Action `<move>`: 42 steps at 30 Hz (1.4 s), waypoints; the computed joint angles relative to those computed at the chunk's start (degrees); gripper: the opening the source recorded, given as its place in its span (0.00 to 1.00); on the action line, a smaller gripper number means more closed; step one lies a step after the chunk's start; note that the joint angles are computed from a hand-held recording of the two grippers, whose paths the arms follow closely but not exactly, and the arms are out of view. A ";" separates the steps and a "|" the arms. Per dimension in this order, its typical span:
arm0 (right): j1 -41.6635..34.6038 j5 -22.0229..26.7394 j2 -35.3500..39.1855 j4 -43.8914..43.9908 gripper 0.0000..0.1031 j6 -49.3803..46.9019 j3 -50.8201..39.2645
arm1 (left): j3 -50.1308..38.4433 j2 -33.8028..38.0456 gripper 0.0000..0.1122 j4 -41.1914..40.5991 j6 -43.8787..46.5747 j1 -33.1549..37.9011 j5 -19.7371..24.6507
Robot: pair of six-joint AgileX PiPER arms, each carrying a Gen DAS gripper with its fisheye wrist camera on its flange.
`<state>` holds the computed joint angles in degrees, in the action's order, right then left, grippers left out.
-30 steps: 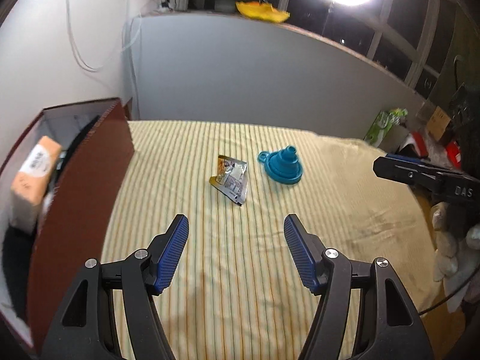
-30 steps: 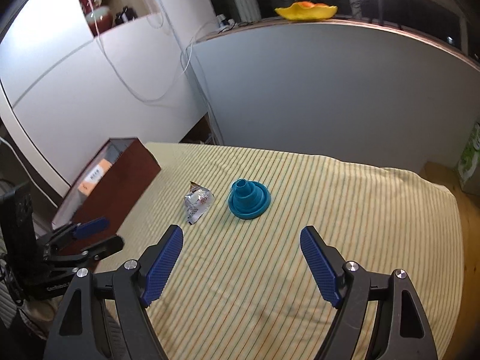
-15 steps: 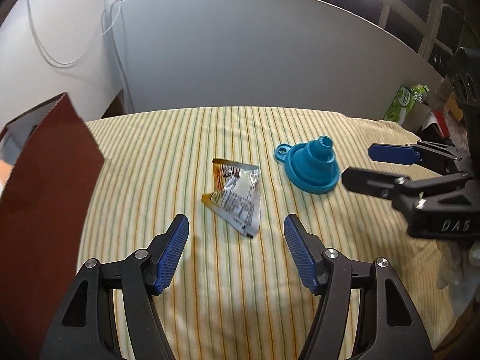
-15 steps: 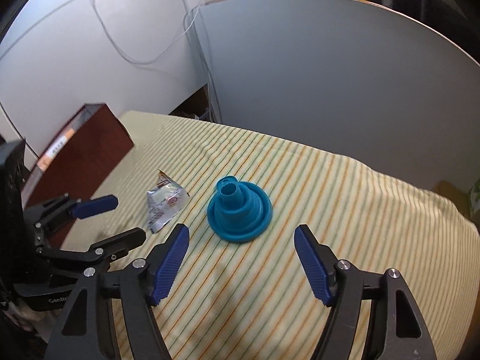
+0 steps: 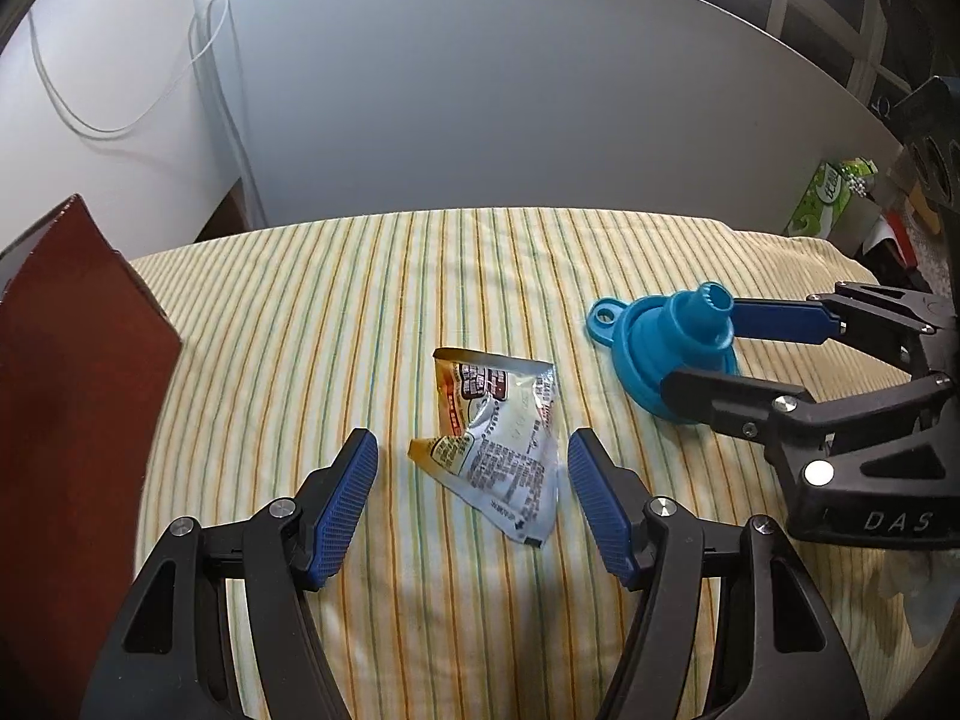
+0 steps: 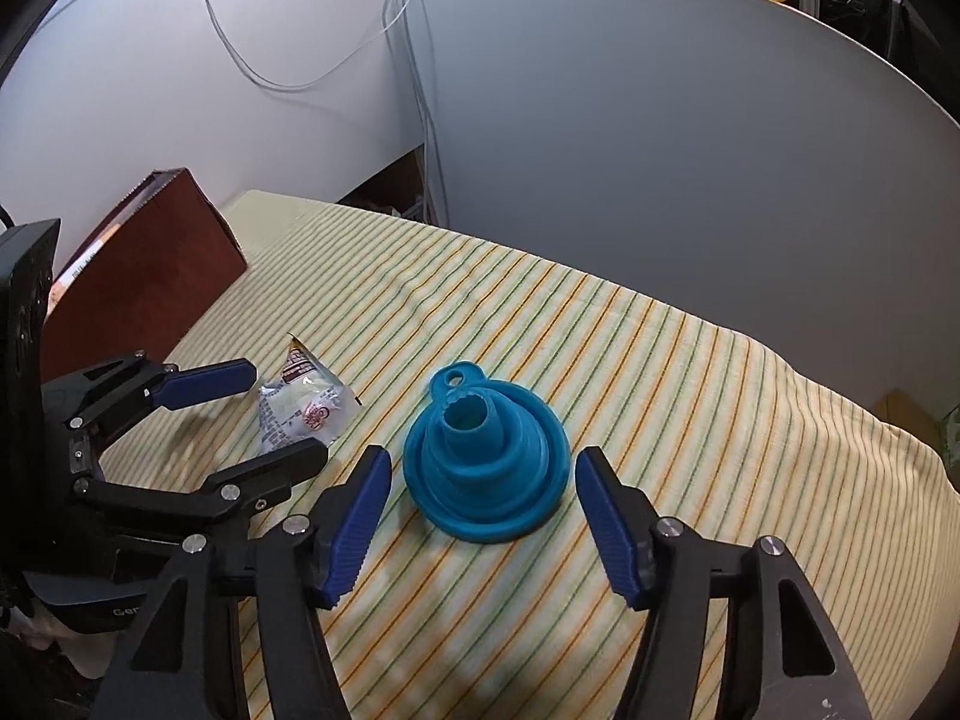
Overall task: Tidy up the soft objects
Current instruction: 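Close the right gripper on the blue funnel while the left gripper grasps the snack wrapper, then lift the funnel with the right gripper while the left gripper carries the wrapper over the shoebox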
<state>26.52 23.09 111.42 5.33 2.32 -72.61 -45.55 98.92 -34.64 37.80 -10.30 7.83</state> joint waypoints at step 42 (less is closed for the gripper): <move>5.11 1.93 -16.23 -11.45 0.34 16.51 8.21 | 10.67 -26.05 0.30 -18.84 23.61 14.41 14.44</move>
<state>31.63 25.02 95.19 -6.13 18.83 -64.40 -34.88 72.87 -53.48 61.41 4.11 22.28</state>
